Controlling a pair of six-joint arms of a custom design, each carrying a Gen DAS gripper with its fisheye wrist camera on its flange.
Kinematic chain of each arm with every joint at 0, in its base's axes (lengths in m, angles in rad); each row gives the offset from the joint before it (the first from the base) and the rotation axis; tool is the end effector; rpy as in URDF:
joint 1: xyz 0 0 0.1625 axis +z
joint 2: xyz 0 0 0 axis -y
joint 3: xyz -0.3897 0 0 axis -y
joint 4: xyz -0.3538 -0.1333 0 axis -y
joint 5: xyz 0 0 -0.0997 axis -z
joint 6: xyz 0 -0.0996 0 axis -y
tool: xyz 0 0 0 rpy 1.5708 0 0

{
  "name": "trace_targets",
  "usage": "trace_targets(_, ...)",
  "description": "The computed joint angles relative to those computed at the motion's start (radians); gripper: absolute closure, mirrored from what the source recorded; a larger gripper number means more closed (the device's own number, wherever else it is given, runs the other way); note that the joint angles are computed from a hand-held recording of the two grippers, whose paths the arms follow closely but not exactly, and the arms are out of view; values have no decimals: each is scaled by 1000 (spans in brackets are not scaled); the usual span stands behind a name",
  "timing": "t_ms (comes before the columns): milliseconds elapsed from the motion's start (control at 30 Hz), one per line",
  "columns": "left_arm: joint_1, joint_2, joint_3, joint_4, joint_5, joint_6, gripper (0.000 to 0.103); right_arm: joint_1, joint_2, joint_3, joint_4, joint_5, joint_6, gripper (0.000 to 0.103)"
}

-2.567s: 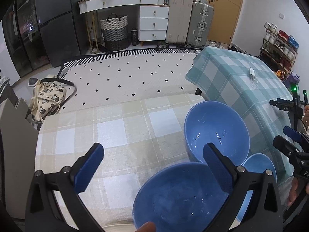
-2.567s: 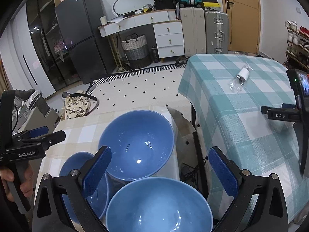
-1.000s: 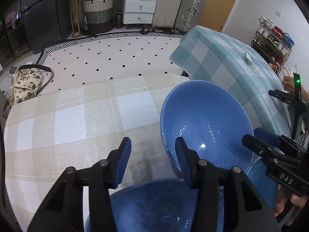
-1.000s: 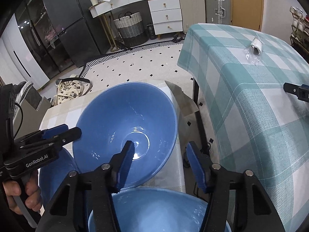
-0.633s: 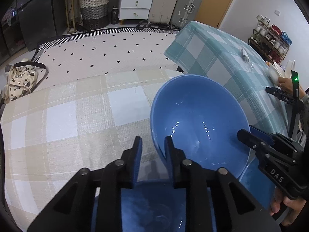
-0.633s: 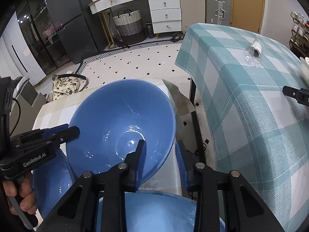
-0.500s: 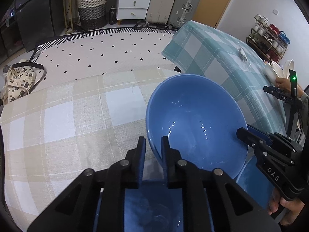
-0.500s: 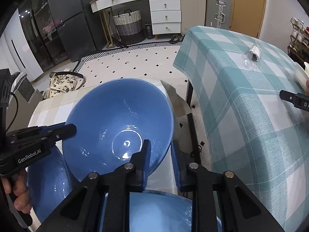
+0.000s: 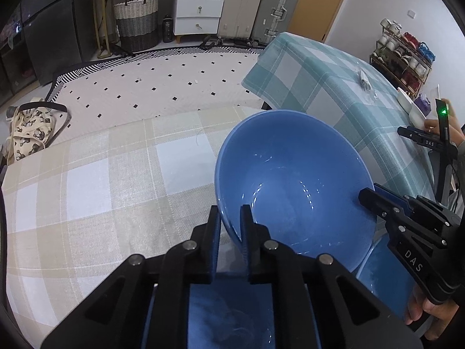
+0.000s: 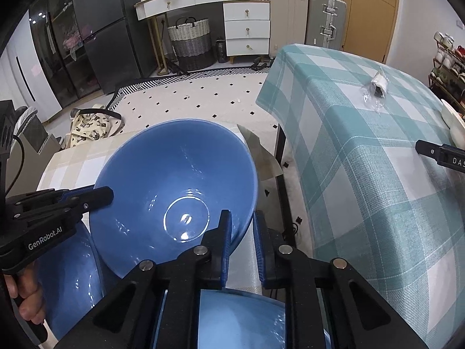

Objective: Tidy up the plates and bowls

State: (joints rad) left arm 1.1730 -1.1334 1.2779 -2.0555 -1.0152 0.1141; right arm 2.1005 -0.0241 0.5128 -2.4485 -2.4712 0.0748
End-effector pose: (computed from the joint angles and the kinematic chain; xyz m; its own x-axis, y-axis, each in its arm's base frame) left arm -0.0756 -0.6596 0.4181 -0.8043 0.2647 -0.5320 0.4597 0.8444 -0.2749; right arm 0.4608 -0.6777 -0.0137 -0.7193 0.0024 0.6947 -0.4149 0.8005 -0.4324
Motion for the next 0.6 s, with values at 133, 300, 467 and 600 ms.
trace_targets(133, -4, -1, 9, -34, -8, 11, 93, 1, 4, -2, -7, -18, -1, 88)
trace_targets(300, -10, -2, 11, -46, -10, 22, 92, 2, 4, -5, -35, -27, -11, 88)
trace_targets(467, -14, -3, 3, -41, -5, 15, 93, 10, 17, -24, -62, -28, -41, 88)
trace_targets(600, -27, -17, 14, -57, 6, 22, 93, 15, 18, -25, -72, -27, -46, 88)
